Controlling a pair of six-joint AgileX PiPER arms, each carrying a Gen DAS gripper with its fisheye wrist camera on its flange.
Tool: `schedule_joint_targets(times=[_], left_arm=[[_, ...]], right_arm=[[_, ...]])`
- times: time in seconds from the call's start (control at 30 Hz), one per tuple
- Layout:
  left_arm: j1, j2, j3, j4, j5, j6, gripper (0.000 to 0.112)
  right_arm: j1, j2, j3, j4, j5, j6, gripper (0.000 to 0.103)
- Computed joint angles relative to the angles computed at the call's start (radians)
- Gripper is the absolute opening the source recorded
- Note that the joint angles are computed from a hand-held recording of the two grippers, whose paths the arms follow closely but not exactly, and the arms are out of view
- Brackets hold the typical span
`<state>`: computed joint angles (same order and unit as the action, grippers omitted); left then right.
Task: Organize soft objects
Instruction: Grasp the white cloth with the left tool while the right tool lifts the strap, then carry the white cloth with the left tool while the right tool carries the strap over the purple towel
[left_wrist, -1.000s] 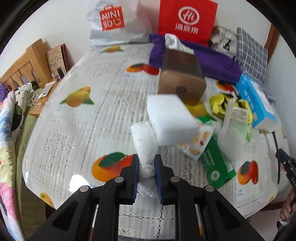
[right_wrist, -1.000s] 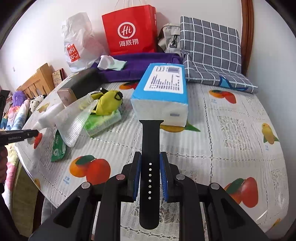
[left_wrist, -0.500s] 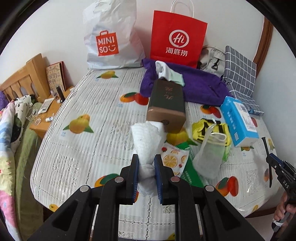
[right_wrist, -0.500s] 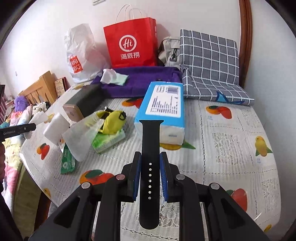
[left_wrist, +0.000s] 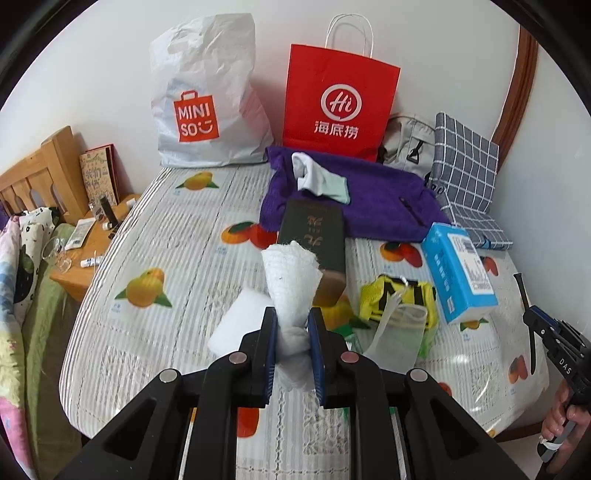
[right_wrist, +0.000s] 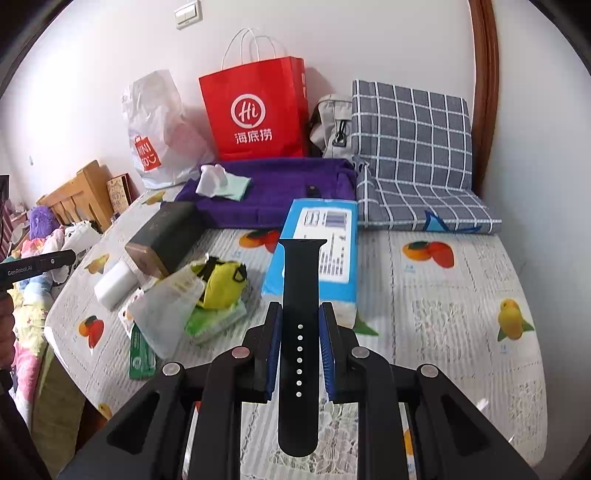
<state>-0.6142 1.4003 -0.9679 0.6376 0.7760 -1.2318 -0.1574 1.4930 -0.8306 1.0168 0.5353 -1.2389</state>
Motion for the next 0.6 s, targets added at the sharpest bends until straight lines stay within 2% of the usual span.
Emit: schedule_joint_targets(times=[0.6], left_arm=[[0.147,0.132,-0.174,-0.095,-0.051,0.19,0.016]], right_arm=[[0.05,0.165,-0.258,-0.08,0.041,0.17,0.02]])
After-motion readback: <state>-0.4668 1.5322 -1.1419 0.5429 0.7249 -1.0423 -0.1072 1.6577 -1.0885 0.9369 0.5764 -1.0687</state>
